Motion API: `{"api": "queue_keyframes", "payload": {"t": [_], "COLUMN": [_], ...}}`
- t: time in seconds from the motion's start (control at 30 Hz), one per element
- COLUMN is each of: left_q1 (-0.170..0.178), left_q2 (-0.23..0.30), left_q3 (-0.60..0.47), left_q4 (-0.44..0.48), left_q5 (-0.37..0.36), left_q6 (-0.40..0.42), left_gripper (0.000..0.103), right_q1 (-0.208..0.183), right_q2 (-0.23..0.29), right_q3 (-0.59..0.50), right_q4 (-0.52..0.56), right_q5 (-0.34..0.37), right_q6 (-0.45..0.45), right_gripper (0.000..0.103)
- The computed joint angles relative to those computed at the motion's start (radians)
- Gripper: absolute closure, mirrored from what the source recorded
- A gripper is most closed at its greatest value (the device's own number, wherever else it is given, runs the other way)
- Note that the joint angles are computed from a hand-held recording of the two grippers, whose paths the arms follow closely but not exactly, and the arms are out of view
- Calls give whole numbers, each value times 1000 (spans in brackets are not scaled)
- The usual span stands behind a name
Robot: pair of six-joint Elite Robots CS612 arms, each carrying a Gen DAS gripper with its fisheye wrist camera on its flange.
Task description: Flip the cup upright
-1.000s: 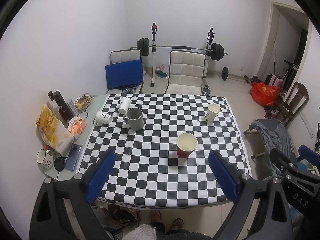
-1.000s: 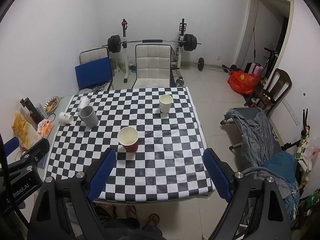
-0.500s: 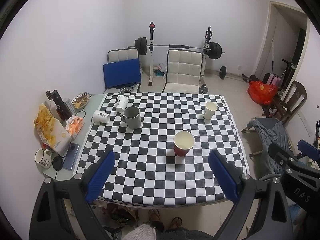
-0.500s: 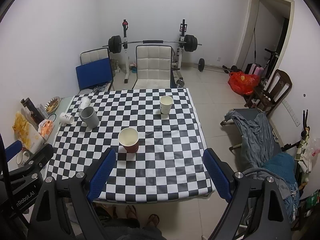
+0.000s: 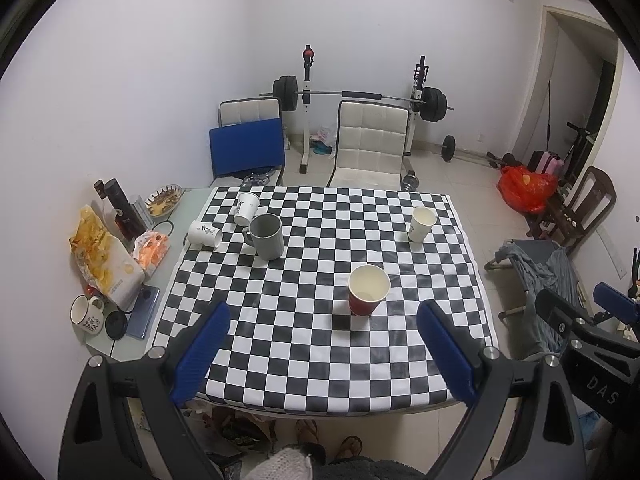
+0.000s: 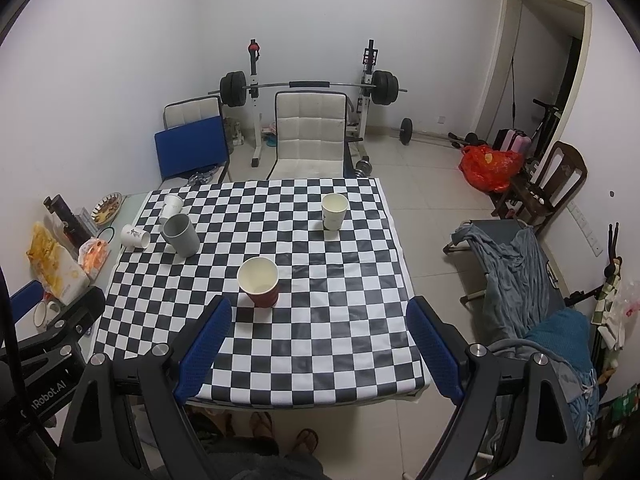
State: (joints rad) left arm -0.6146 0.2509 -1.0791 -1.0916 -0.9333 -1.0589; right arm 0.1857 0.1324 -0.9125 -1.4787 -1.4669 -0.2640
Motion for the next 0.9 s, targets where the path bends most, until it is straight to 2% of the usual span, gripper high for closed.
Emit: {"api": "queue_keyframes", "payload": {"t": [0.9], "left_q1": [1], "left_q2": [-1], "left_q3": [3], "left_q4": [2], "left_q5": [6], "left_q6": [-4], "left_gripper": [8], "right_q1": [0], "right_q2": [-1], "right_q3": [6], "right_q4": [-6], "right_q5": [6], "right_q6": [0], "right_gripper": [13]}}
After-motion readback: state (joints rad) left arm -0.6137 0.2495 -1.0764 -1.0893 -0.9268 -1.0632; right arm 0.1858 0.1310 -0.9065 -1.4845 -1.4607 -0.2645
